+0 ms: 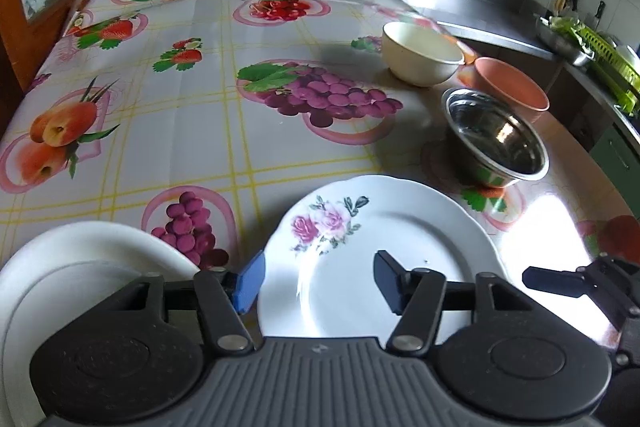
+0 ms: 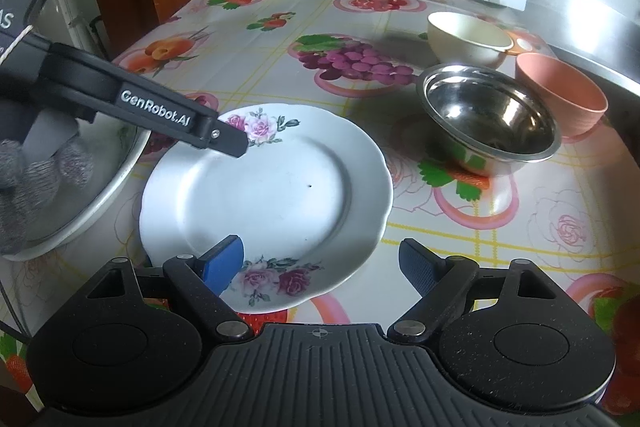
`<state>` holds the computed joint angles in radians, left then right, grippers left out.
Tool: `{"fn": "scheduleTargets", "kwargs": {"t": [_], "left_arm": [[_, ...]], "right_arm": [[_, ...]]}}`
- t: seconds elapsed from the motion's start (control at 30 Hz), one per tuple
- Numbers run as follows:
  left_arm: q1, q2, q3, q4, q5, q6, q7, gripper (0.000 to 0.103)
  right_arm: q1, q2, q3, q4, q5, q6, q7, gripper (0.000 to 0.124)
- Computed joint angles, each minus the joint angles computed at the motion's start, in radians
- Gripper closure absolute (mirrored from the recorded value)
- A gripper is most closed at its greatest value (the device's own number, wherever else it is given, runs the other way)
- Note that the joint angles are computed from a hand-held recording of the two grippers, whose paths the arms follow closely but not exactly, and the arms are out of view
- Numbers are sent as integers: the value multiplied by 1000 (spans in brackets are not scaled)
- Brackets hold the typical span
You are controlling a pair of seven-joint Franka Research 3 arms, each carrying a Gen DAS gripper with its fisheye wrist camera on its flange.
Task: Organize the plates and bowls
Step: 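Grasp the rim of the pink-flower white plate with both tools, then lift the pink-flower plate with both tools and carry it toward the basin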
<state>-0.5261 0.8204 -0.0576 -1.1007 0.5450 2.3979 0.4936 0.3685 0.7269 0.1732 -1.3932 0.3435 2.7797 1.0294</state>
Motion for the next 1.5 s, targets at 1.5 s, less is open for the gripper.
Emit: {"fn": "scheduleTargets", "kwargs": {"t": [1.5], "left_arm": [[16,42,-38,42,-120,-22,152,55]], "right_arm": [[-40,-15,25,-44,67,-23,-45,38]]}}
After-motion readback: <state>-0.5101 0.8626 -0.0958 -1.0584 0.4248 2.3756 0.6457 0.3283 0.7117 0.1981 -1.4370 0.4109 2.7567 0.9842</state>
